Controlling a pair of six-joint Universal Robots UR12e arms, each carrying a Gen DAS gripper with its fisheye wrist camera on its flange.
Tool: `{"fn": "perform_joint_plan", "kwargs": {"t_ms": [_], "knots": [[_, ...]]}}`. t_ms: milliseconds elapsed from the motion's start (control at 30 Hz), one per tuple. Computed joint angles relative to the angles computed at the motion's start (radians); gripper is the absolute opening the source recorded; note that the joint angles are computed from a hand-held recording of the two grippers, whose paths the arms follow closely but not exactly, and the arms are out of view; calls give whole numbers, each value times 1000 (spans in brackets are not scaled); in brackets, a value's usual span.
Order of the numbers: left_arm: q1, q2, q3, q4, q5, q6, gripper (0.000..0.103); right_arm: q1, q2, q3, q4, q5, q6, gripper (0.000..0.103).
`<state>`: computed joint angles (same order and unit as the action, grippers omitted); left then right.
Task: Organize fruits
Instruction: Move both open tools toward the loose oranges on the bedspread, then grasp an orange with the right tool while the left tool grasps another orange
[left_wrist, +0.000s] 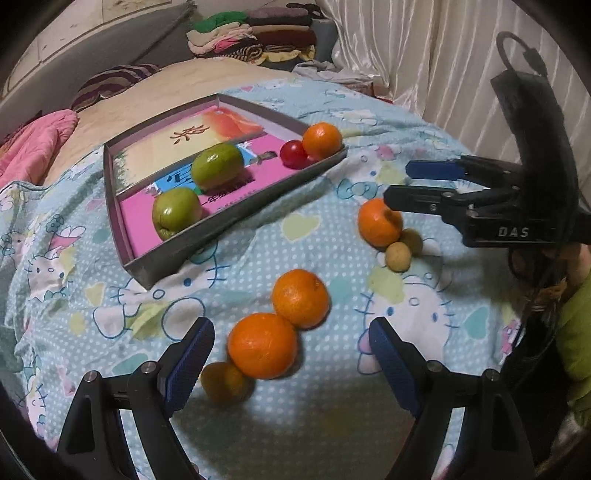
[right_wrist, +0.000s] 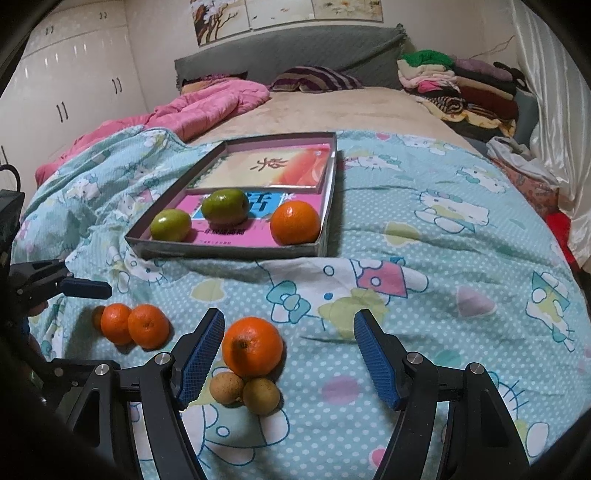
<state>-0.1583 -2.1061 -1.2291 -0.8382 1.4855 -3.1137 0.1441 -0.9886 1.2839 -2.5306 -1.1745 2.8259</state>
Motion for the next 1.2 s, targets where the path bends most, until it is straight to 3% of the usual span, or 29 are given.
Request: {"fn": "perform_joint_plan", "kwargs": {"t_ms": [267,400,567,667,833,967,1200], "knots": [[12,3,-5,-6,-46,-3,85,9,1,-2,36,23,-62,74],[15,1,-4,-11,-55,-7,85,13,8,-16,96,43,-95,68],[14,-1,-3,-14,-63,3,84,19,18,-31,124,10,-89,62],[15,-1,-3,-13,-60,-9,79,20,19,-32,130,8,-96,60],[22,1,-9,-12,-71,-21,69,24,22,-34,136,-2,-108,47],[25,0,-6,-29,-67,-11,60,26,26,-40,151,-10,-111,43],[25,-1,-3,-39,-52,-4,49,30,29,-39,149,-20,-121,42]]}}
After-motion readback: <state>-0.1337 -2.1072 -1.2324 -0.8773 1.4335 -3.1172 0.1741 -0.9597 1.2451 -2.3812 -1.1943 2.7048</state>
